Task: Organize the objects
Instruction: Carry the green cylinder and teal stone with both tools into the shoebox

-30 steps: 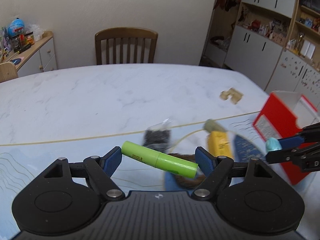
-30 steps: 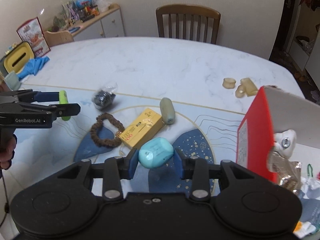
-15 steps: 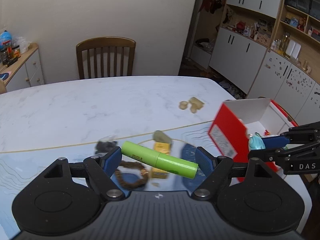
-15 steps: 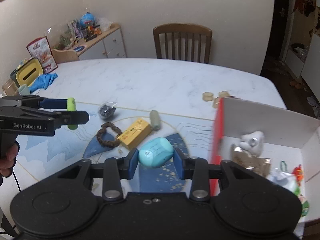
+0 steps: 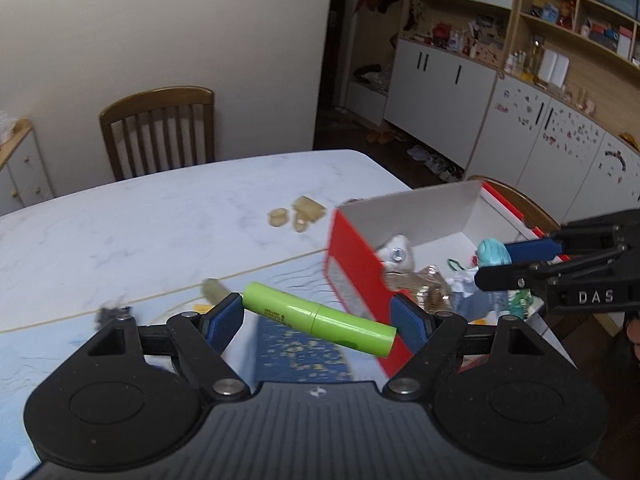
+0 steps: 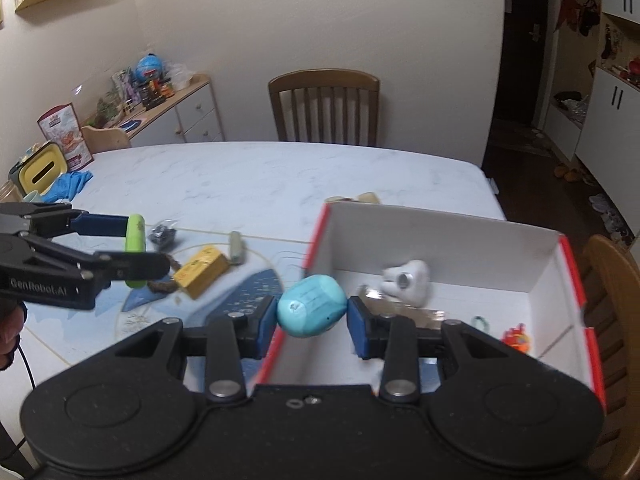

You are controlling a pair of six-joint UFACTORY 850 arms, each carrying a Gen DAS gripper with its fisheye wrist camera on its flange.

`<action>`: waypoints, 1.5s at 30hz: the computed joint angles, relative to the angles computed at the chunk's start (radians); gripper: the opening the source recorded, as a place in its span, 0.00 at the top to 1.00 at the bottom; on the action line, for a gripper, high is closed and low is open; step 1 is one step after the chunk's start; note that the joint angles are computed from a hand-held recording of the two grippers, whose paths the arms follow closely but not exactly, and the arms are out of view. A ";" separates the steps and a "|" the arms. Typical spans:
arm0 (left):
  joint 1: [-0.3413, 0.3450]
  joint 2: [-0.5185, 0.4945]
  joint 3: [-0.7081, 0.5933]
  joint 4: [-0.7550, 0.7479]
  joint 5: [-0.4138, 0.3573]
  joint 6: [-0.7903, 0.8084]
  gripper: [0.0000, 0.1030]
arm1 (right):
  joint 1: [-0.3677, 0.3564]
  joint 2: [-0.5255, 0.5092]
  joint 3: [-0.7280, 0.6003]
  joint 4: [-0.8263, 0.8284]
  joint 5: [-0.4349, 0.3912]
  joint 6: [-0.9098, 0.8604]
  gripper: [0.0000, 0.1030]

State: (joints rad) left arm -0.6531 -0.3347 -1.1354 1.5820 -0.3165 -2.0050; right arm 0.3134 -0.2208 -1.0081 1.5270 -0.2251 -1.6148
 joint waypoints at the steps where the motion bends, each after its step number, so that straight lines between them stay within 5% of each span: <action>1: -0.007 -0.016 -0.019 -0.016 0.001 0.017 0.22 | -0.013 0.003 0.003 0.006 -0.006 -0.012 0.64; 21: -0.077 -0.371 -0.484 -0.580 -0.047 0.650 0.22 | -0.214 -0.082 -0.056 -0.111 -0.066 -0.027 0.64; 45: -0.034 -0.755 -1.057 -1.068 -0.338 1.146 0.22 | -0.217 -0.296 -0.242 -0.548 -0.073 0.306 0.65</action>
State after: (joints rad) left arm -0.6872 -1.0897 -2.1920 0.5139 -0.6548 -0.8591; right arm 0.0960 -0.5172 -1.2500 0.9785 -0.2977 -1.3090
